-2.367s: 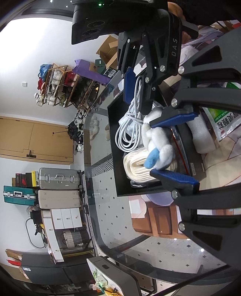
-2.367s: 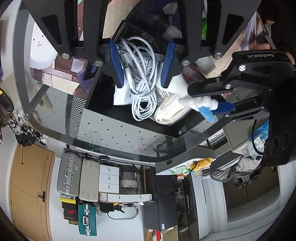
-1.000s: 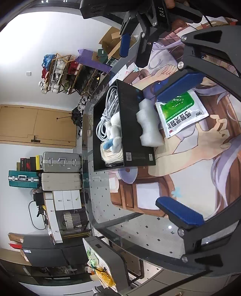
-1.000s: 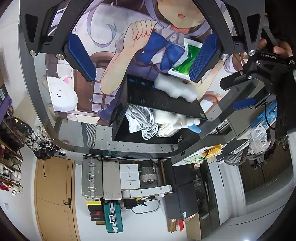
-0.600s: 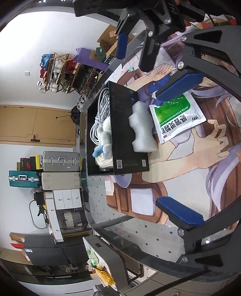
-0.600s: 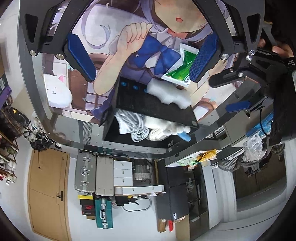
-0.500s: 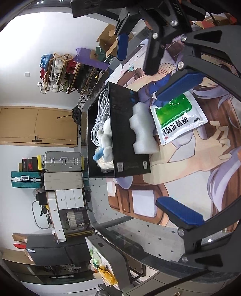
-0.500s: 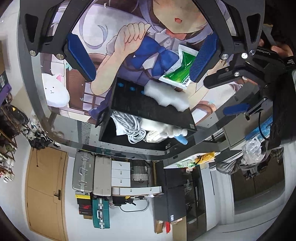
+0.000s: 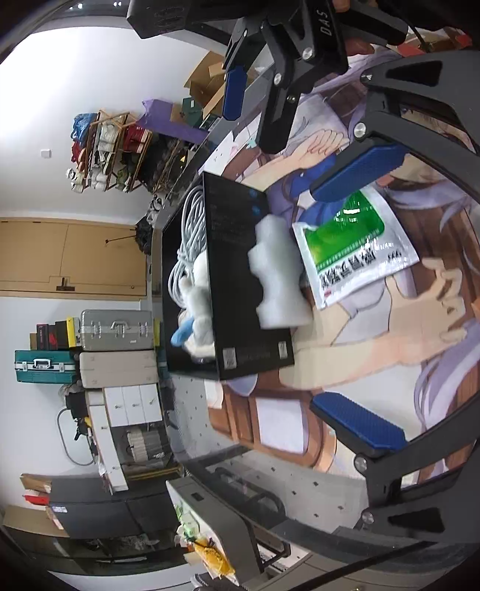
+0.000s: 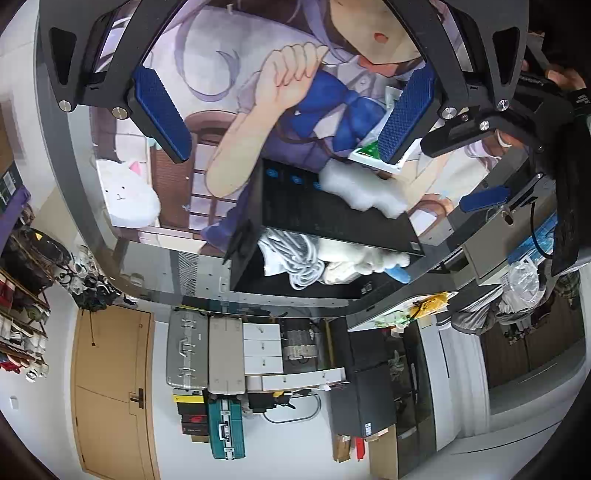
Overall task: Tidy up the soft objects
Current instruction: 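Withdraw both tools from the box toward the green sachet, then lower the left gripper onto the green-printed medicine sachet and grasp it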
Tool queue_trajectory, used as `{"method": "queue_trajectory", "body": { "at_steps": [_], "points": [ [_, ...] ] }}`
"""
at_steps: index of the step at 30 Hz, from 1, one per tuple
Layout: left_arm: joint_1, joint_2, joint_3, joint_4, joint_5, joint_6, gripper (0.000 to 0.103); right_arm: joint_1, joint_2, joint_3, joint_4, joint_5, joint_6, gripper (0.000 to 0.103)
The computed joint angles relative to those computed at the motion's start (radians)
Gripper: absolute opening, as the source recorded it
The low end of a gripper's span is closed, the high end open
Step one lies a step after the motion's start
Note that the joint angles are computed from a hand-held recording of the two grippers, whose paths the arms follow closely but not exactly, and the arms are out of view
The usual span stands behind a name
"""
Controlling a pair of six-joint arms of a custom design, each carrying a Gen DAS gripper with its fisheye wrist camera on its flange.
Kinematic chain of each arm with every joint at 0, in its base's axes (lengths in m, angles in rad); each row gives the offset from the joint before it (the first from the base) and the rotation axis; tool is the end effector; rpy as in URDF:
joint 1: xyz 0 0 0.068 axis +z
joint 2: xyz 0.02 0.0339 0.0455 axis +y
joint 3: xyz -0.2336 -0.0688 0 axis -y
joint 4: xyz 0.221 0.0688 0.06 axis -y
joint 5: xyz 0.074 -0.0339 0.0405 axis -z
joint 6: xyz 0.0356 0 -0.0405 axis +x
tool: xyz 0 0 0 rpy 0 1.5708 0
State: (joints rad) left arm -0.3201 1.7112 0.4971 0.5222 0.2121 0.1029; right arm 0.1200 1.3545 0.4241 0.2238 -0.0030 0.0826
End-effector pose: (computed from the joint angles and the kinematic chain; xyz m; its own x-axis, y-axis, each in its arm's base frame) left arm 0.2538 -0.0920 0.0892 -0.5550 0.2898 -0.7798 0.5212 0.8517 -0.0545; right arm 0.2317 0.0280 0.1291 -0.6525 0.0044 -0.7578 -0.0684 0.9956 0.0647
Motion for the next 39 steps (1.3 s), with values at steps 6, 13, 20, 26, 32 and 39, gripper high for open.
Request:
{"method": "queue_trajectory", "body": {
  "at_steps": [6,13,20,26,32,39],
  "points": [
    [-0.048,0.025,0.051,-0.07,-0.049,0.002,0.103,-0.029,-0.018,-0.012,-0.005,-0.003,0.006,0.102],
    [-0.091,0.08,0.149,-0.185,-0.092,-0.014,0.103,-0.056,-0.031,-0.011,-0.018,-0.005,0.006,0.102],
    [-0.106,0.123,0.209,-0.25,-0.119,-0.03,0.103,-0.056,-0.027,-0.009,-0.02,-0.004,0.005,0.102],
    [-0.105,0.153,0.253,-0.323,-0.106,-0.036,0.103,-0.05,-0.015,-0.009,-0.015,0.007,0.001,0.102],
    [-0.102,0.178,0.286,-0.364,-0.111,-0.045,0.102,-0.043,-0.009,-0.014,-0.004,0.009,0.001,0.102],
    [-0.094,0.153,0.243,-0.318,-0.091,-0.008,0.08,-0.041,-0.012,-0.017,-0.005,0.019,0.008,0.102]
  ]
}}
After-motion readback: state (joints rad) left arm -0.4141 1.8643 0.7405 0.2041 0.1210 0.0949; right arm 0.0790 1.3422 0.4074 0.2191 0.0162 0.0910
